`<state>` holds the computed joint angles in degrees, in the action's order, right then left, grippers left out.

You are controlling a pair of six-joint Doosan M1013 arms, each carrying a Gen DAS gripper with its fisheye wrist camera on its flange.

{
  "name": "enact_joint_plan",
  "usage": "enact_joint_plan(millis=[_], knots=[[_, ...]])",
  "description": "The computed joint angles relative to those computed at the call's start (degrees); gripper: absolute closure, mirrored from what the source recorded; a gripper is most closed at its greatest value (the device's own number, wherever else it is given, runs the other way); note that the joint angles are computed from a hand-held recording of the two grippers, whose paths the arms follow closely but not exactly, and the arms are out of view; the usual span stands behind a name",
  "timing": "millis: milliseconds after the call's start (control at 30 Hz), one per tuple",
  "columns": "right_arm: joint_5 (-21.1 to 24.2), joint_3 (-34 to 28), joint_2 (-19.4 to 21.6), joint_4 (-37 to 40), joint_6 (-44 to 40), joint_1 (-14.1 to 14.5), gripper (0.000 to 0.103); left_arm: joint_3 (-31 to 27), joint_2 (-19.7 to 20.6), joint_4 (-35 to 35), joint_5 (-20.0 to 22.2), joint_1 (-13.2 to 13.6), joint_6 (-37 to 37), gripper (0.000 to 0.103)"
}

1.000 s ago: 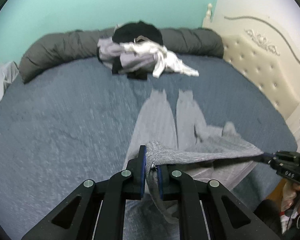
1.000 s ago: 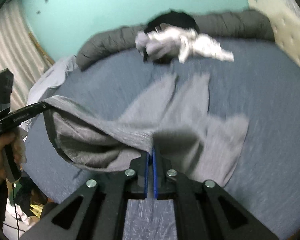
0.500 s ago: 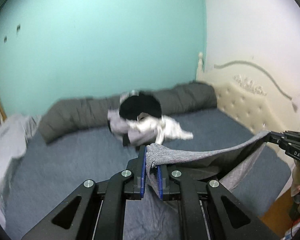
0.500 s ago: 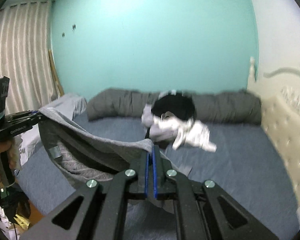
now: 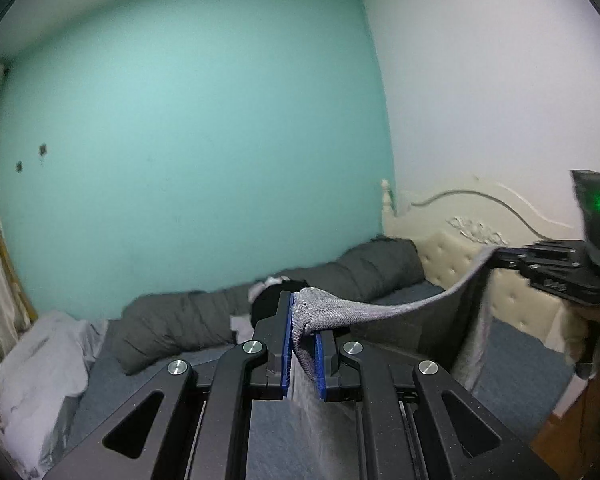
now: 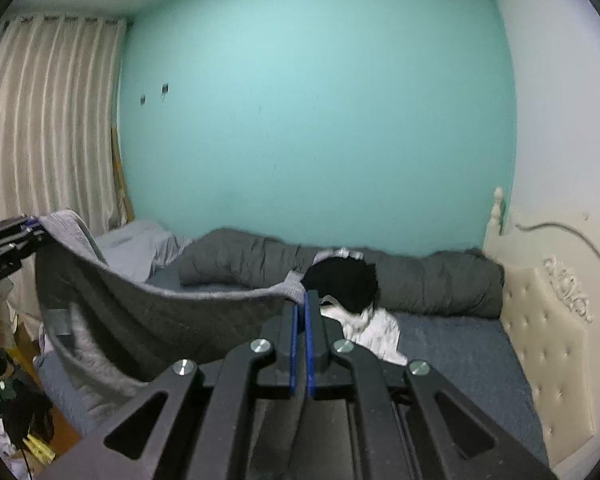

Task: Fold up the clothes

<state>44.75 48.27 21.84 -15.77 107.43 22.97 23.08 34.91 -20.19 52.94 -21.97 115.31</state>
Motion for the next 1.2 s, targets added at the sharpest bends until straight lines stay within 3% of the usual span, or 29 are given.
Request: enact_joint_plan(millis=[167,400,667,733,867,1000,1100,1200], knots=[[1.5,3.3,1.8,6.6,-2.8,-1.0,0.1,4.4,0.4,0.7,2.8,-0.3,0.9,0.093],[0.0,8.7,5.3,14.5,-4.2,-2.0,0.1,8.5,2.5,2.6,5.9,-0.7,-0.6,0.093],[-0.2,10.7,9.4,17.3,-2.1,-1.8,0.098,13.0,4.3,7.1,6.8,-1.7,-3.1,0.093],[-0.2,11.5,9.8,16.0,-0.5,-1.8,0.089,12.8,5.1,7.0,7.6,-1.6,-4.3,0.093],[-4.3,15.6,8.6,16.0,2.9,-2.4,0.043,10.6,7.3,7.3,9.8,-1.2,-7.0,0.093],[-10.2,21.1,6.2,17.8,5.7,-2.8,0.041,7.6,9.4,8.1,12.0,-0.9,-9.1,0.093],[-13.2,24.5,4.9,23.2,0.6,-2.5,0.041,5.4,10.9,8.7,13.4,-0.9,-10.3,0.093],[-13.1,26.3,4.7,28.5,-6.3,-1.2,0.041,2.8,12.5,9.4,15.2,-0.9,-11.4,0.093]])
